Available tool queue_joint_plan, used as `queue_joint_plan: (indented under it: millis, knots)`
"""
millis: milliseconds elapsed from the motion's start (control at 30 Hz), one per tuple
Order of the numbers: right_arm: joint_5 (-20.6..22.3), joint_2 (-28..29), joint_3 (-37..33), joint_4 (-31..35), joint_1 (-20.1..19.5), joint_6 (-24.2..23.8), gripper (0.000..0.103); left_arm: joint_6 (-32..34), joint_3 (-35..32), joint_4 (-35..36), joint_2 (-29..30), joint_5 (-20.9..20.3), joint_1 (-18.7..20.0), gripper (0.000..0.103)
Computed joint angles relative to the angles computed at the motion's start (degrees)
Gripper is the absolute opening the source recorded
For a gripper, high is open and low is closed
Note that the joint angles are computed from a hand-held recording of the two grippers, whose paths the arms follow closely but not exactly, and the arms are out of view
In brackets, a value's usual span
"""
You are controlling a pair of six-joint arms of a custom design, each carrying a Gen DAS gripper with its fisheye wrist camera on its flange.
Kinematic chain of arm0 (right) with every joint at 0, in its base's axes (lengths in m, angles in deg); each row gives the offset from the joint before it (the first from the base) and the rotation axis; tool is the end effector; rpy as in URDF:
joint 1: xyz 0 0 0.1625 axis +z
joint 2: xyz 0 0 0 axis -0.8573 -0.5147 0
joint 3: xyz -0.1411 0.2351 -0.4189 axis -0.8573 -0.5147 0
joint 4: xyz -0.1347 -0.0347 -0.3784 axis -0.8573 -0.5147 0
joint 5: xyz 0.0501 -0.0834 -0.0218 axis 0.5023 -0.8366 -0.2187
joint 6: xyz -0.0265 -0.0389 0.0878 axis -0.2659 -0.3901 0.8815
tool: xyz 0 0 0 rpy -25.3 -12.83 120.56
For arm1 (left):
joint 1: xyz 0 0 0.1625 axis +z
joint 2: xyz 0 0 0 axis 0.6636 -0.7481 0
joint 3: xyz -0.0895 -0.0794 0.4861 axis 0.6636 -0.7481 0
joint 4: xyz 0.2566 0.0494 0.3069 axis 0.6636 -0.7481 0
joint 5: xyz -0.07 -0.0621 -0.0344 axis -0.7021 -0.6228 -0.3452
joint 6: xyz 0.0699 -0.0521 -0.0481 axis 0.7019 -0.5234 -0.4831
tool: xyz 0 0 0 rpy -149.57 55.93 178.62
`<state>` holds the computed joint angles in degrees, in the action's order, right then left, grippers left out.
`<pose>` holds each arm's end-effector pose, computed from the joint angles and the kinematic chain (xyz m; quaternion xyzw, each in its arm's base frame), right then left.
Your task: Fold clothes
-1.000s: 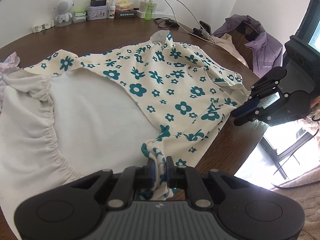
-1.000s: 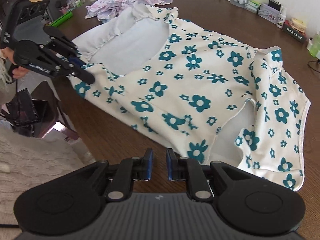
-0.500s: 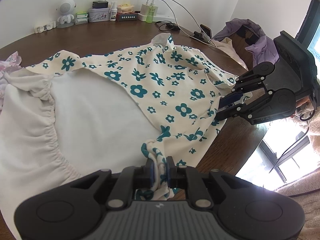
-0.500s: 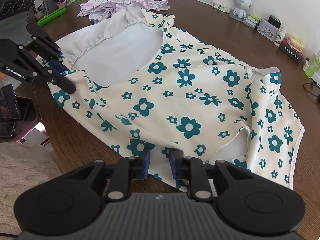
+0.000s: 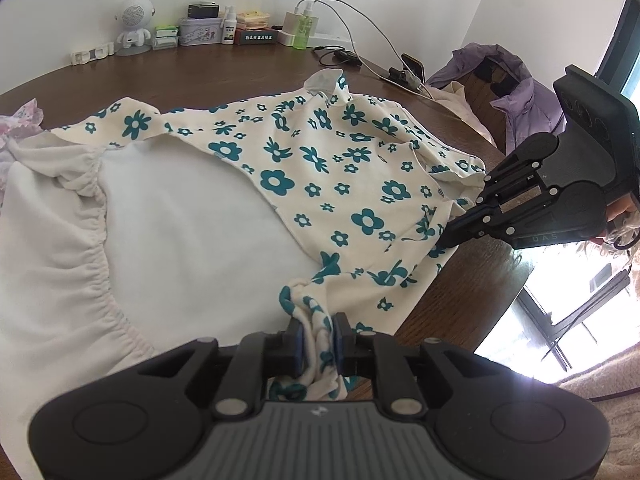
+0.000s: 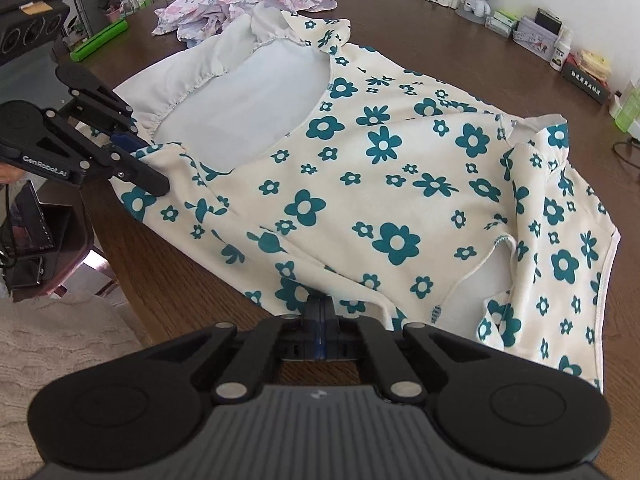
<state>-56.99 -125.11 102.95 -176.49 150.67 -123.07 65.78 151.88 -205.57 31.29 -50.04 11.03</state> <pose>0.0953 -0.4911 0.2715 0.2100 -0.9055 0.1774 0.3233 -0.2859 -0.6191 0.1025 0.5050 0.8594 -0.0285 0.0754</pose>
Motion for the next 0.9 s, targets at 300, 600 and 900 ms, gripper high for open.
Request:
queue_joint_plan:
  millis: [300,600,900]
  knots:
    - [-1.09,-1.67,3.19,-2.81,1.26,1.54,0.0,0.22,0.55,-0.98,-0.05,-0.27,-0.03,0.016]
    - [-0.49,0.72,2.3,-6.85,-0.13,0.77,0.025,0.1,1.63,-1.27,-0.95,-0.89,0.18,0.021]
    - [-3.09,3.08,3.49,-11.94,0.63,-0.95,0.001,0.19,2.04,-2.29,-0.67,-0.99,0.22,0.022]
